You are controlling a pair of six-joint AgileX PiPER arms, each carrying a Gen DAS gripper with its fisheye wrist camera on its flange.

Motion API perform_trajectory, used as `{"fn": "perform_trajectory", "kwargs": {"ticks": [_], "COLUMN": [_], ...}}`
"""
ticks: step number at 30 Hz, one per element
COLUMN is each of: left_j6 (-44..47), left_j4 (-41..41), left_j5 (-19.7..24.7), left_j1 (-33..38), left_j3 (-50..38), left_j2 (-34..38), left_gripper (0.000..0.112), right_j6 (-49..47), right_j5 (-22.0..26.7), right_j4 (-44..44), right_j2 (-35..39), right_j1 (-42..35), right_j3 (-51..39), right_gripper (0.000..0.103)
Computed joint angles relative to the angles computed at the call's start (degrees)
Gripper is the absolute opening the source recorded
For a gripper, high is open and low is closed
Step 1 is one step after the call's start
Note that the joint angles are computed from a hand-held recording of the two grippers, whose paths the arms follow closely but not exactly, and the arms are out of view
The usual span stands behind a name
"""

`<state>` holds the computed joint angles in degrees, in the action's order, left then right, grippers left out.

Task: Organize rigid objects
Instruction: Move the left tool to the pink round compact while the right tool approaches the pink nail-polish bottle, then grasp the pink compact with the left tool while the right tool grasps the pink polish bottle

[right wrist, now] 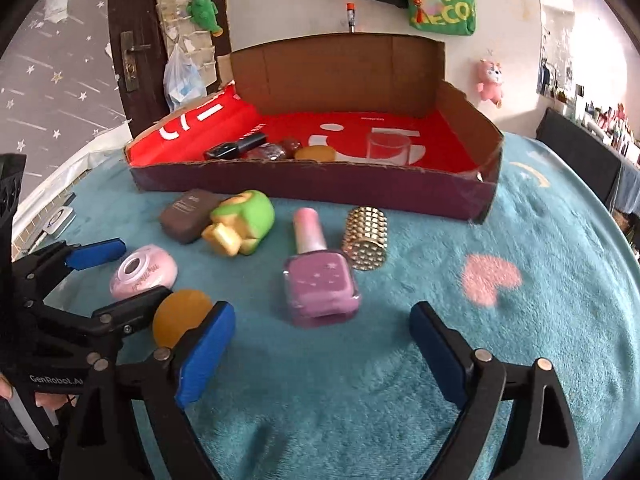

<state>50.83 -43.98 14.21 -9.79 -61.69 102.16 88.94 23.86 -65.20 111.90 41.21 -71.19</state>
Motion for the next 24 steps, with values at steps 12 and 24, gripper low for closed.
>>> {"fn": "perform_trajectory", "kwargs": {"ticks": [12,24], "left_j6": [5.32,12.84], "left_j4": [-5.14,-13.70], "left_j5": [-0.14,2.34], "left_j1": [-0.36,0.73], "left_j3": [0.42,0.74], "left_j2": [-0.03,-1.06], "left_gripper": [0.075,0.051], "right_j6": [-10.73,4.19], "right_j5": [1.26,-1.31], "right_j4": [8.76,-4.87], "right_j2": [1.77,0.17], "right_j1": [-1.54,-0.55], "right_j3": [-4.67,-0.35], "right_gripper": [0.084,0.041]}}
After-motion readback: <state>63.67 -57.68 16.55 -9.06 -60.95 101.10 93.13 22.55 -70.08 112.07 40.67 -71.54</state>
